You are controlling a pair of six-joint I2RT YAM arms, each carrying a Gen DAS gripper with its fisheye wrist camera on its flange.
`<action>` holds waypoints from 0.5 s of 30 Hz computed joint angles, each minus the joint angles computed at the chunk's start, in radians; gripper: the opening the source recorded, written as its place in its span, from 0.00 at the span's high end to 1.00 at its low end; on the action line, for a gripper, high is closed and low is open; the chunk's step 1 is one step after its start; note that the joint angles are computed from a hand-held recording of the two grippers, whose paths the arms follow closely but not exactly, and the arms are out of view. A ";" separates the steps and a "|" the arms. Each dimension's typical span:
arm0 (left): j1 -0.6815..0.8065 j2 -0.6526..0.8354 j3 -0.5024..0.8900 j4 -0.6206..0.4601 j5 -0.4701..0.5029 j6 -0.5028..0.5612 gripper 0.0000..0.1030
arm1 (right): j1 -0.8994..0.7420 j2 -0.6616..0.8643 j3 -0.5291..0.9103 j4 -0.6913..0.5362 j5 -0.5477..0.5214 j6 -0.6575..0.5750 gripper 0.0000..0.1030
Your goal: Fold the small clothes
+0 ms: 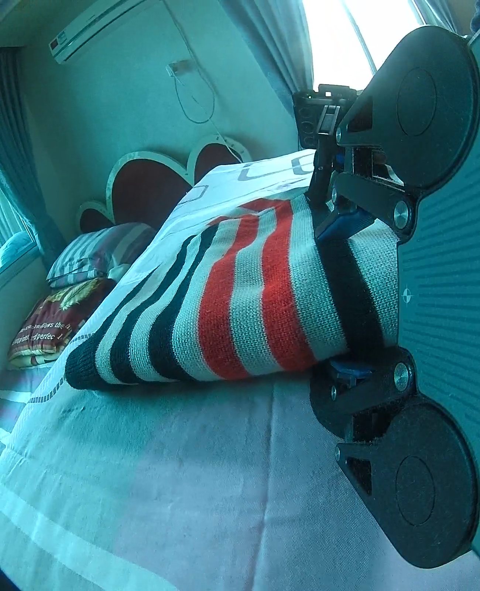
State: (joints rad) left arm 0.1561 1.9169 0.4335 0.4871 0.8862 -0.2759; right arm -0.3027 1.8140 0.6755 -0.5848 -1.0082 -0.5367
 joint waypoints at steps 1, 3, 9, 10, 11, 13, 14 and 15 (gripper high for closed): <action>-0.001 0.000 0.002 0.000 -0.004 0.000 0.37 | 0.000 0.009 0.003 0.002 -0.003 -0.001 0.53; -0.001 -0.006 0.002 -0.002 -0.019 0.003 0.37 | 0.043 -0.027 -0.036 0.107 0.005 0.101 0.54; -0.194 -0.198 -0.010 -0.087 -0.318 0.005 0.42 | 0.270 -0.397 -0.276 0.453 0.248 0.379 0.64; -0.195 -0.220 -0.010 -0.101 -0.318 0.002 0.46 | 0.284 -0.441 -0.293 0.455 0.267 0.397 0.66; -0.189 -0.242 -0.016 -0.108 -0.309 -0.002 0.47 | 0.284 -0.474 -0.304 0.450 0.264 0.410 0.67; -0.171 -0.312 -0.037 -0.126 -0.281 0.019 0.48 | 0.289 -0.548 -0.315 0.419 0.253 0.426 0.67; -0.167 -0.350 -0.040 -0.155 -0.278 0.030 0.48 | 0.299 -0.593 -0.313 0.385 0.257 0.427 0.67; -0.159 -0.394 -0.043 -0.192 -0.274 0.041 0.48 | 0.317 -0.640 -0.311 0.355 0.262 0.437 0.67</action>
State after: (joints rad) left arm -0.0027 1.5227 0.3906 0.2954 0.6120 -0.2345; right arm 0.0146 1.1736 0.3650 -0.2296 -0.7457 -0.0996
